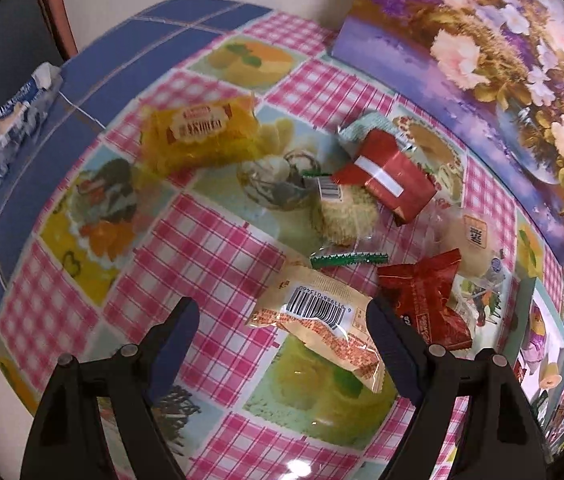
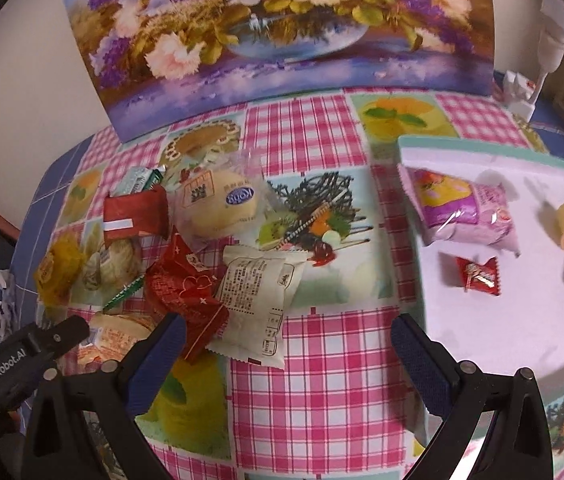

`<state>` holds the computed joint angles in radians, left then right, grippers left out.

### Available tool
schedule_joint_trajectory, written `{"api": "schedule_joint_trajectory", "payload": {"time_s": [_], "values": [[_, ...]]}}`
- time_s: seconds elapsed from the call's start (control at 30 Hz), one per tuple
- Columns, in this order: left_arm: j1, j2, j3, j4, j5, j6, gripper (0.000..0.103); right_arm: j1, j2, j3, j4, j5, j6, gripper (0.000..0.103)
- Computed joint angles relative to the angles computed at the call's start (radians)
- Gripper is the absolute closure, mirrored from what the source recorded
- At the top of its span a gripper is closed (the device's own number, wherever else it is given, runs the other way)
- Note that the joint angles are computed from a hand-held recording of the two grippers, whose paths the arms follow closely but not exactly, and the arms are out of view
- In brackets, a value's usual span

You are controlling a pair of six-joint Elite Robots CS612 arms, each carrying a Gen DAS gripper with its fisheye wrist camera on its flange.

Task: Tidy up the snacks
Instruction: 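Grasp the barcoded bread pack with left tool while right tool grasps red candy bag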

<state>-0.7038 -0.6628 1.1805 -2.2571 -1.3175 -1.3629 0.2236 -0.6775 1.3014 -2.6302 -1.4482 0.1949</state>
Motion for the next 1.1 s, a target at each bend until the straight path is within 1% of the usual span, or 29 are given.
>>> {"api": "schedule_joint_trajectory", "payload": {"time_s": [0.1,0.23,0.33,0.43,0.53,0.73,0.83,1.03,1.1], "values": [[0.005,0.01,-0.002,-0.025,-0.026,-0.024,0.017,-0.001,0.014,-0.016,0.016,0.011,0.007,0.0],[0.011,0.024,-0.007,-0.042,-0.061,-0.049,0.017,0.004,0.029,-0.034,0.007,0.011,-0.002,0.0],[0.015,0.026,0.008,-0.097,-0.081,-0.074,0.017,0.007,0.036,-0.042,0.0,0.023,-0.017,0.0],[0.018,0.033,0.011,-0.125,-0.09,-0.101,0.017,0.01,0.04,-0.047,0.003,0.019,-0.03,0.0],[0.021,0.041,0.009,-0.149,-0.105,-0.108,0.017,0.011,0.044,-0.051,0.008,0.014,-0.03,0.0],[0.023,0.064,-0.025,-0.129,-0.12,-0.077,0.017,0.007,0.045,-0.052,0.007,0.014,-0.019,0.0],[0.021,0.071,-0.042,-0.108,-0.108,-0.059,0.017,0.007,0.045,-0.052,0.007,0.015,-0.022,0.0],[0.024,0.077,-0.054,-0.102,-0.1,-0.041,0.023,0.009,0.051,-0.061,0.001,0.017,-0.022,0.0],[0.024,0.075,-0.055,-0.089,-0.091,-0.035,0.026,0.011,0.054,-0.065,0.005,0.016,-0.027,0.0]]}}
